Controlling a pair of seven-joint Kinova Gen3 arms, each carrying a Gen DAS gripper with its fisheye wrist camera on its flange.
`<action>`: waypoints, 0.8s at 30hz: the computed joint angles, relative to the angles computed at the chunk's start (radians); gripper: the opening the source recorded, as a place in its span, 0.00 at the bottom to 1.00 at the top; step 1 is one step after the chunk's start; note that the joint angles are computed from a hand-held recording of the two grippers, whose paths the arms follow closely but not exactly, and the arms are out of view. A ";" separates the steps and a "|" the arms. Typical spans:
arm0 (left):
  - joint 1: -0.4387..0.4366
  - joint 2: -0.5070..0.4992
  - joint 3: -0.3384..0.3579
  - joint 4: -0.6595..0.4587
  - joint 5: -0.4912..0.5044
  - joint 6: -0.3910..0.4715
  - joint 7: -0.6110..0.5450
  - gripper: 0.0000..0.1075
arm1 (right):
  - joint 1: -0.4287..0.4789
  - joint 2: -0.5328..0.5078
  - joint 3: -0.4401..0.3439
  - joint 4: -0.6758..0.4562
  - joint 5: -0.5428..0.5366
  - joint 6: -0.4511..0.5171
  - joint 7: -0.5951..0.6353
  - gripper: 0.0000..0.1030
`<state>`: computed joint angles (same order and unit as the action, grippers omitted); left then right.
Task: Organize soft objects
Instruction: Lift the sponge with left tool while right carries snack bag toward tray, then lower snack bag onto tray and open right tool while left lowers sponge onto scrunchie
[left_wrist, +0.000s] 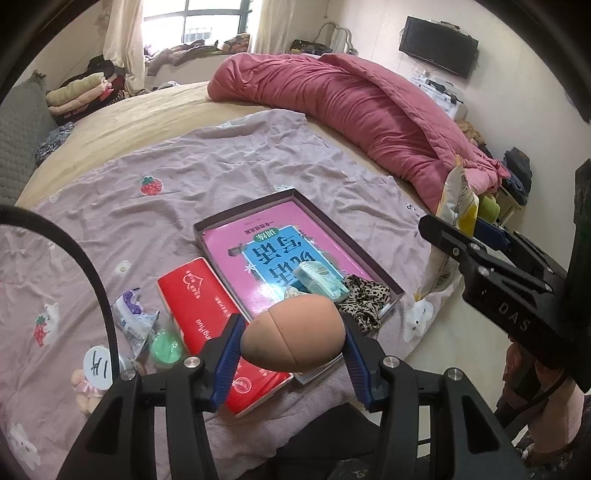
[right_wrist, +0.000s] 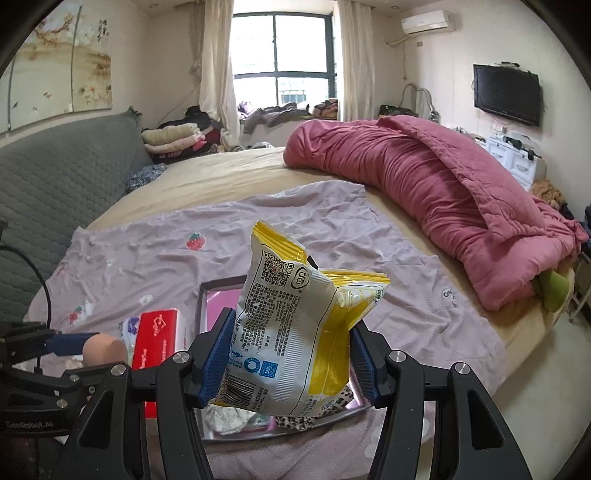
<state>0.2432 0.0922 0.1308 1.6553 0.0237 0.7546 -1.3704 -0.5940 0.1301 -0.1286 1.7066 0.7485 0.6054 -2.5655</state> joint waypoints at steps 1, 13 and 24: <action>0.003 0.005 0.000 -0.004 -0.006 -0.001 0.007 0.48 | 0.006 -0.001 0.000 0.004 -0.010 -0.008 0.006 0.58; 0.038 0.094 0.004 -0.067 -0.025 0.013 0.029 0.49 | 0.041 0.023 0.012 0.027 -0.105 -0.034 0.111 0.58; 0.049 0.210 0.004 -0.120 -0.003 0.037 -0.007 0.49 | 0.062 0.095 0.050 0.038 -0.206 -0.072 0.208 0.58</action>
